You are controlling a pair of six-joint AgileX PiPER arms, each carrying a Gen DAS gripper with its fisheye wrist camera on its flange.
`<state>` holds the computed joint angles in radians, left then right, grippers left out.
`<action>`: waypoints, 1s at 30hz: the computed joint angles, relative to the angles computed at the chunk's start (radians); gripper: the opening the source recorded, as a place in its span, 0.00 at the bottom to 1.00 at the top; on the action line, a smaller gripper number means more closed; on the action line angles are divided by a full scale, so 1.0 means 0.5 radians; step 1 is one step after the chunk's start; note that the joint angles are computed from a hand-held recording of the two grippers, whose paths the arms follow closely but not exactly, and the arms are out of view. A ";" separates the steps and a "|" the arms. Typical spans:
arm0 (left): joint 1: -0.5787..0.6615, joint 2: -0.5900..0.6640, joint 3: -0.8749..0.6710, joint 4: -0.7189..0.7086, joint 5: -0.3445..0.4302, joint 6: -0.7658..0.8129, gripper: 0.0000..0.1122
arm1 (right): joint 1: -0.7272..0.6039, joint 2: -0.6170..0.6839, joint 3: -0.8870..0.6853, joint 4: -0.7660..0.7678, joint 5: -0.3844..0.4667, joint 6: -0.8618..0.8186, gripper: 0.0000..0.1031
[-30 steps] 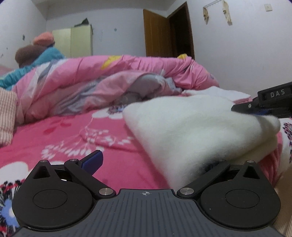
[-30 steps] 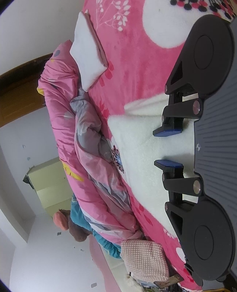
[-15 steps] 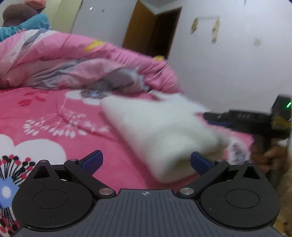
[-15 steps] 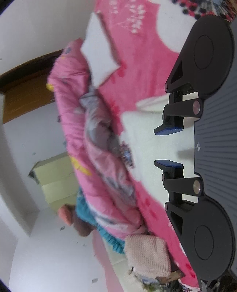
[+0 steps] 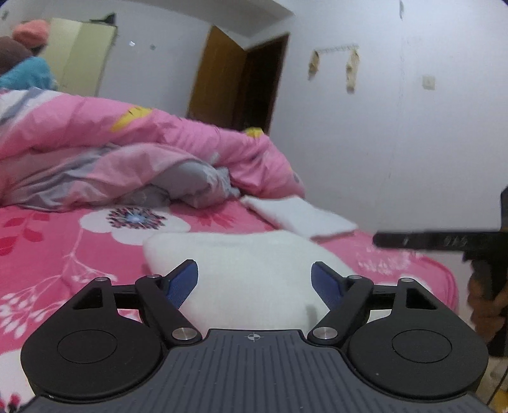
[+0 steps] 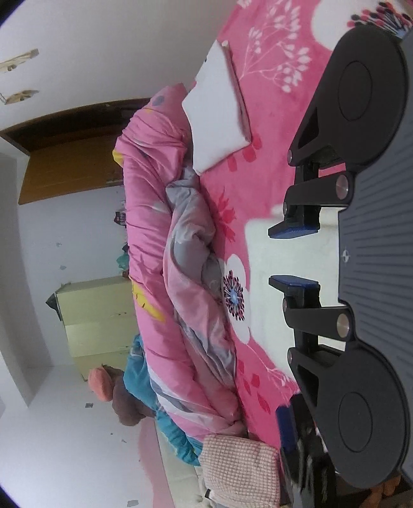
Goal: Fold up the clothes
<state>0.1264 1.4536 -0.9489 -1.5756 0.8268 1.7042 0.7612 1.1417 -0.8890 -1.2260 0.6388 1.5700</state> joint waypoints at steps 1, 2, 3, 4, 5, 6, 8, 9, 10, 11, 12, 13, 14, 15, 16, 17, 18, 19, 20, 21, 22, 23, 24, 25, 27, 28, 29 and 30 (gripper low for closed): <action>-0.007 0.033 -0.019 0.048 0.006 -0.015 0.67 | -0.040 0.007 0.007 0.040 -0.048 -0.026 0.25; -0.008 0.059 -0.028 0.089 0.020 -0.024 0.67 | -0.101 0.025 0.023 0.126 -0.134 -0.082 0.25; 0.010 0.086 -0.032 0.092 0.060 -0.023 0.67 | -0.176 0.060 0.034 0.264 -0.229 -0.191 0.25; 0.034 0.113 -0.036 0.083 0.109 -0.018 0.67 | -0.247 0.107 0.035 0.434 -0.302 -0.336 0.25; 0.054 0.132 -0.046 0.089 0.149 -0.030 0.68 | -0.291 0.158 0.028 0.555 -0.326 -0.437 0.25; 0.074 0.148 -0.059 0.100 0.185 -0.047 0.68 | -0.308 0.164 0.009 0.620 -0.319 -0.495 0.25; 0.105 0.173 -0.081 0.108 0.244 -0.062 0.68 | -0.330 0.181 -0.157 0.884 -0.224 -0.760 0.25; 0.114 0.185 -0.088 0.105 0.267 -0.061 0.68 | -0.320 0.191 -0.234 0.923 -0.202 -0.831 0.25; 0.122 0.199 -0.093 0.101 0.287 -0.059 0.68 | -0.308 0.208 -0.314 0.957 -0.195 -0.905 0.25; 0.128 0.205 -0.082 0.084 0.301 -0.049 0.68 | -0.298 0.247 -0.408 1.019 -0.211 -1.024 0.25; 0.133 0.210 -0.067 0.063 0.312 -0.035 0.68 | -0.281 0.312 -0.511 1.072 -0.213 -1.135 0.25; 0.137 0.207 -0.048 0.049 0.313 -0.023 0.68 | -0.270 0.391 -0.609 1.146 -0.217 -1.257 0.25; 0.138 0.195 -0.028 0.041 0.310 -0.006 0.68 | -0.264 0.485 -0.702 1.253 -0.217 -1.404 0.25; 0.139 0.195 -0.028 0.045 0.311 -0.006 0.68 | -0.268 0.589 -0.794 1.376 -0.198 -1.561 0.25; 0.141 0.199 -0.035 0.052 0.315 -0.013 0.68 | -0.281 0.701 -0.895 1.520 -0.155 -1.745 0.25; 0.142 0.203 -0.043 0.060 0.318 -0.020 0.68 | -0.300 0.817 -0.990 1.641 -0.072 -1.911 0.25; 0.150 0.213 -0.043 0.054 0.330 -0.013 0.68 | -0.308 0.895 -1.051 1.689 -0.008 -1.997 0.25; 0.161 0.226 -0.040 0.043 0.344 -0.001 0.69 | -0.299 0.942 -1.131 1.696 0.065 -2.036 0.25; 0.177 0.239 -0.038 0.033 0.376 0.010 0.69 | -0.287 0.996 -1.290 1.732 0.213 -2.108 0.25; 0.186 0.242 -0.042 0.039 0.392 0.004 0.69 | -0.271 1.035 -1.418 1.724 0.306 -2.127 0.25; 0.185 0.240 -0.053 0.052 0.391 -0.013 0.69 | -0.258 1.072 -1.528 1.720 0.365 -2.153 0.25; 0.182 0.239 -0.064 0.066 0.386 -0.032 0.69 | -0.252 1.100 -1.591 1.724 0.349 -2.193 0.25; 0.183 0.241 -0.069 0.069 0.389 -0.037 0.69 | -0.251 1.138 -1.656 1.739 0.341 -2.229 0.25; 0.186 0.244 -0.072 0.070 0.394 -0.038 0.69 | -0.260 1.197 -1.726 1.771 0.352 -2.256 0.25; 0.196 0.250 -0.073 0.072 0.402 -0.047 0.70 | -0.309 1.345 -1.890 1.921 0.445 -2.382 0.25; 0.209 0.267 -0.093 0.102 0.428 -0.096 0.70 | -0.323 1.384 -1.960 1.955 0.484 -2.403 0.25; 0.234 0.303 -0.125 0.119 0.478 -0.154 0.70 | -0.338 1.424 -2.033 1.987 0.524 -2.421 0.25; 0.253 0.329 -0.149 0.125 0.518 -0.187 0.70 | -0.352 1.466 -2.108 2.018 0.566 -2.439 0.25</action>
<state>0.2527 1.6183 -1.0234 -1.5129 1.0859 1.6110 0.5852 1.8747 -1.9430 -0.2170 0.9219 0.3506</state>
